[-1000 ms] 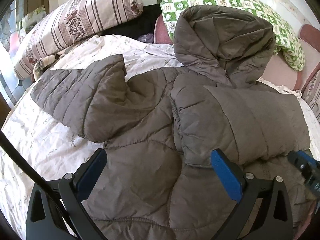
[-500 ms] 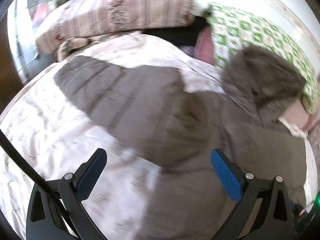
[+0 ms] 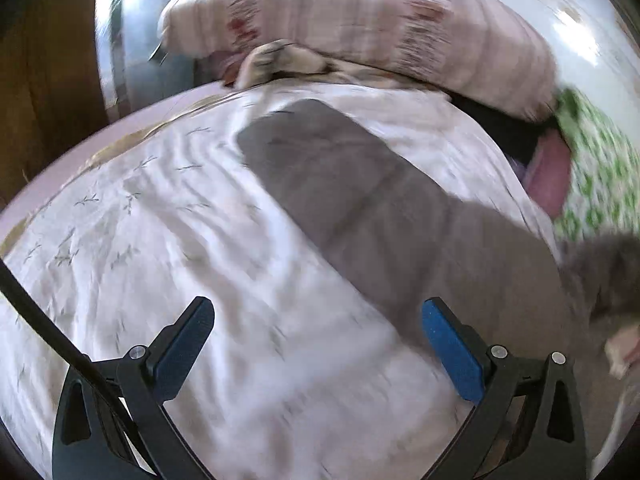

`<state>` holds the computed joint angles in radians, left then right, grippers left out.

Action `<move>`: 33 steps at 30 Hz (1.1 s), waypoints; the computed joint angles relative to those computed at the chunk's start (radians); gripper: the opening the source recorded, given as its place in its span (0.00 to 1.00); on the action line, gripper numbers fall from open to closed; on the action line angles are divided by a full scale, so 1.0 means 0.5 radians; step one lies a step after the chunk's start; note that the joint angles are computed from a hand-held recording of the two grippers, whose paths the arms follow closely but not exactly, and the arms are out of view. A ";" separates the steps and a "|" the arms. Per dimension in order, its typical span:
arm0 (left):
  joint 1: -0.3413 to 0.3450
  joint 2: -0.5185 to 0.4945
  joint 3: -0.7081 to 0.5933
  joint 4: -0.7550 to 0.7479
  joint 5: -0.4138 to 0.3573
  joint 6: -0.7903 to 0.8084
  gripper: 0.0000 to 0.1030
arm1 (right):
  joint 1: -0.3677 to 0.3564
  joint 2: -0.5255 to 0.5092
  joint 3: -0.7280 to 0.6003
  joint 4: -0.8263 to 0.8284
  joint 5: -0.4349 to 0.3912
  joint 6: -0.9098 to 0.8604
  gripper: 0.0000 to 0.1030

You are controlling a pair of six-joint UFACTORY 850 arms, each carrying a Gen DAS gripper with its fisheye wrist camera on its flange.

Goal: Fold large clothes
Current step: 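Grasp the other jacket sleeve with the left gripper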

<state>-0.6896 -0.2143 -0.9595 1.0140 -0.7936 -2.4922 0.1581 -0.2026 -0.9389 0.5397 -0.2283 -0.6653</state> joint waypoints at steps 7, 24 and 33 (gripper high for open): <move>0.312 0.195 0.352 0.517 0.423 -0.705 0.80 | 0.001 -0.006 0.002 0.034 0.012 -0.041 0.71; 0.441 -0.059 0.115 0.658 0.239 -0.664 0.16 | -0.001 -0.017 -0.008 0.081 0.003 -0.085 0.72; -0.020 0.136 0.148 0.452 -0.295 -0.654 0.15 | -0.030 -0.022 -0.026 0.200 -0.057 -0.181 0.71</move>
